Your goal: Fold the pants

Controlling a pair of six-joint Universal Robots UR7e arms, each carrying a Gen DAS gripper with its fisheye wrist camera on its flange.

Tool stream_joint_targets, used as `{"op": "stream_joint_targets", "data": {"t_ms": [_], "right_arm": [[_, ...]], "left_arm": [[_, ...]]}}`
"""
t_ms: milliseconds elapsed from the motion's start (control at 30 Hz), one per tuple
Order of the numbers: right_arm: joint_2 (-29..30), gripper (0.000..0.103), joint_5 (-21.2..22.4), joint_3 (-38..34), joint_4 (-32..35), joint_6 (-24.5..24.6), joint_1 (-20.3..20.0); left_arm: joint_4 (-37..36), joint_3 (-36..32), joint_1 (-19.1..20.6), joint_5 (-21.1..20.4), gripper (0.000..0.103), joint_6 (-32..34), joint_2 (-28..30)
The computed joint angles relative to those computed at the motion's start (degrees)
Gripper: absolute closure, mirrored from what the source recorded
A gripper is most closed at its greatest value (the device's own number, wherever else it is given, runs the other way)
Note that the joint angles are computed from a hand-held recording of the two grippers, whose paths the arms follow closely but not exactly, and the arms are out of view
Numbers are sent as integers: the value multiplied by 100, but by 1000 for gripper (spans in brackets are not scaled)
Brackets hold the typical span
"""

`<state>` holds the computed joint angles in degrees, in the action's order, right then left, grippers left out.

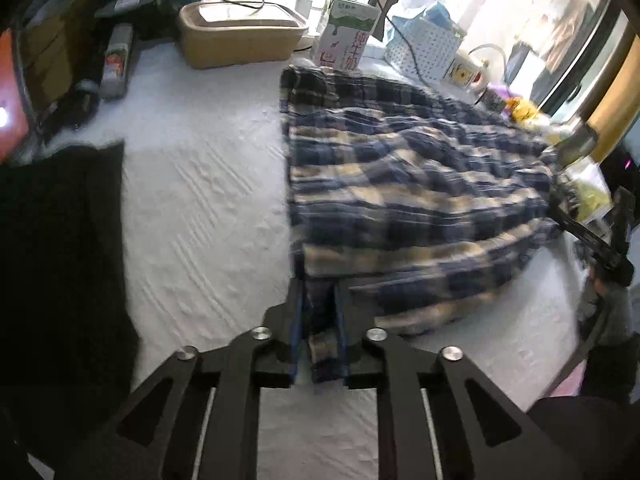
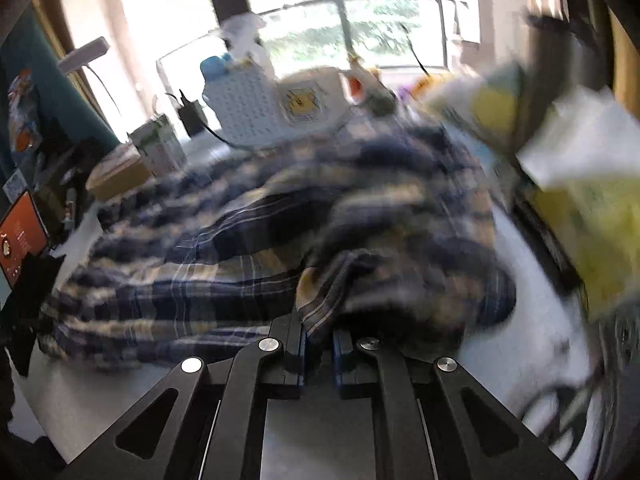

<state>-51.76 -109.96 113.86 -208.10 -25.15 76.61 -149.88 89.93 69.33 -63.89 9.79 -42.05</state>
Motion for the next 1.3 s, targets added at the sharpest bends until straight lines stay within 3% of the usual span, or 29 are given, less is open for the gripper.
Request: {"op": "stream_joint_targets", "data": {"t_ms": [100, 200, 367, 500, 533, 567, 600, 700, 767, 800, 833, 867, 900, 1033, 1200, 1300], "right_arm": [[-113, 93, 123, 279, -140, 259, -107], [-151, 80, -46, 416, -311, 335, -68], [-290, 38, -199, 641, -647, 381, -38], [-320, 38, -510, 566, -1105, 267, 90], [-303, 38, -560, 514, -1181, 242, 115], [-296, 38, -615, 446, -1211, 240, 125], [-296, 38, -661, 373, -1144, 293, 124], [-247, 38, -701, 186, -1002, 428, 98], [-178, 38, -759, 52, -921, 494, 95], [-116, 38, -802, -47, -882, 470, 102], [-90, 38, -822, -87, -865, 444, 108], [-48, 38, -858, -158, -824, 396, 121], [14, 39, -906, -254, -796, 300, 145], [291, 67, -1359, -620, -766, -127, 220], [349, 71, -1707, -789, -706, -351, 187], [404, 71, -1941, -992, -817, -691, 247]], "left_arm": [[-125, -281, -48, 437, 87, 502, 159], [-334, -603, -72, 659, 87, 984, 311], [-69, -1618, 24, 183, 87, 1445, 840], [448, -2723, 73, -136, 85, 1709, 1536], [536, -2937, 92, -200, 76, 1733, 1673], [620, -3161, 110, -211, 58, 1719, 1822], [705, -3503, 143, -174, 49, 1687, 2053], [942, -4093, 200, -133, 46, 1698, 2429], [870, -4229, 223, -230, 52, 1780, 2535], [812, -4314, 237, -311, 63, 1870, 2598], [891, -4438, 229, -245, 88, 1890, 2672], [994, -4604, 218, -140, 93, 1901, 2770], [1011, -4750, 217, -80, 93, 1942, 2858], [974, -5332, 221, 80, 96, 2097, 3200], [948, -5916, 246, 174, 96, 2256, 3514], [981, -5848, 205, 259, 95, 2161, 3411]]}}
